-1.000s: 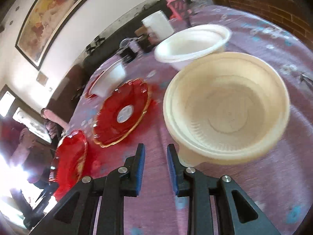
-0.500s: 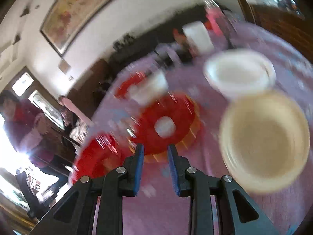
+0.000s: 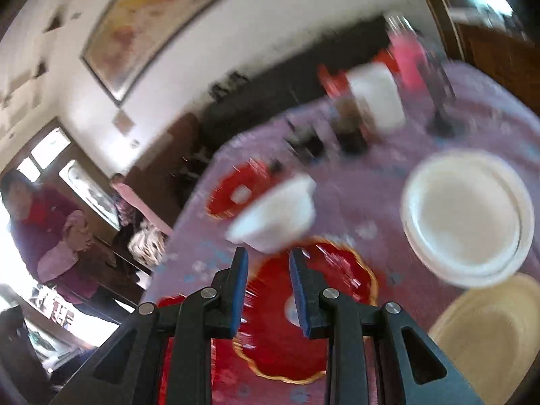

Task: Organize plates and bowls

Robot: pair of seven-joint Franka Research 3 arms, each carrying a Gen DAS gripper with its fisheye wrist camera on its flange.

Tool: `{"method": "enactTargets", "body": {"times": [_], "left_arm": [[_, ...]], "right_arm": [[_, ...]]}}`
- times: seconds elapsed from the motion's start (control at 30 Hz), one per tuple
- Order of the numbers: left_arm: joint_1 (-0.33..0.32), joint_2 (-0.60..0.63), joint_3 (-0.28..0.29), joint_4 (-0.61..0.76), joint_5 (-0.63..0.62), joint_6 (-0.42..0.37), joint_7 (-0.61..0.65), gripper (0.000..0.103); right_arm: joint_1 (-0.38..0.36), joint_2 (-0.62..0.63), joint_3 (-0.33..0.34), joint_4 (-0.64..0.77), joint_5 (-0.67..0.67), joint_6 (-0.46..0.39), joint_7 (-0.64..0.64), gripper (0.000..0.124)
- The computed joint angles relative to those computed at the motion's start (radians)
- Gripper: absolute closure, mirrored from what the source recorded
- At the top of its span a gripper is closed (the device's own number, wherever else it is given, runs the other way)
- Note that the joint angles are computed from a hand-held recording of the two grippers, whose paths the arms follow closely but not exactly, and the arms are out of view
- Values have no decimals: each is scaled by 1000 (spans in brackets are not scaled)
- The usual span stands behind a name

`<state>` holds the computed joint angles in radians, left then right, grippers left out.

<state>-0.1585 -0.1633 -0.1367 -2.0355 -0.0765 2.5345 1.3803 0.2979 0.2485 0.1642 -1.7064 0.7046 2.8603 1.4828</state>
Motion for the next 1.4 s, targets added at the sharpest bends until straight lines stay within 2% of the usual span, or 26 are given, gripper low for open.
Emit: {"method": "enactTargets", "body": {"times": [0.13,0.2,0.3,0.43,0.7,0.87,0.97,1.0,1.03,1.2,1.33,1.4], "left_arm": [[6,204,-26,224,51,-108,-68,40],[4,287,-35,321,106,-170,-97,40],[11,361,-43,398,125,-223,-125,40],[25,396,-46,426,133,-246,-150,41],[38,468,-60,505,105,-286,-110,41],[37,504,-63,541,104,-309,-92,47],[31,508,-62,540,119,-296,-93,50],[31,508,-63,539,118,-291,-92,57],[35,506,-68,534,104,-284,-84,68],[9,497,-58,511,163,-257,-114,68],[28,473,-68,462,115,-192,-117,68],[21,462,-63,440,135,-157,-132,68]], "right_arm": [[-26,-12,6,-17,61,-30,-29,96],[-11,-7,-27,-18,6,-40,45,96],[-23,1,-39,-12,-10,-93,92,96],[-14,17,-66,1,-97,-147,196,95],[-5,63,-82,51,-220,-224,292,92],[2,78,-84,69,-281,-245,316,92],[8,94,-84,88,-314,-271,316,92],[13,100,-87,98,-331,-283,322,92],[17,101,-88,99,-343,-284,323,92],[18,90,-88,77,-361,-250,326,94],[12,74,-83,52,-340,-211,319,96],[14,72,-85,49,-343,-203,326,96]]}}
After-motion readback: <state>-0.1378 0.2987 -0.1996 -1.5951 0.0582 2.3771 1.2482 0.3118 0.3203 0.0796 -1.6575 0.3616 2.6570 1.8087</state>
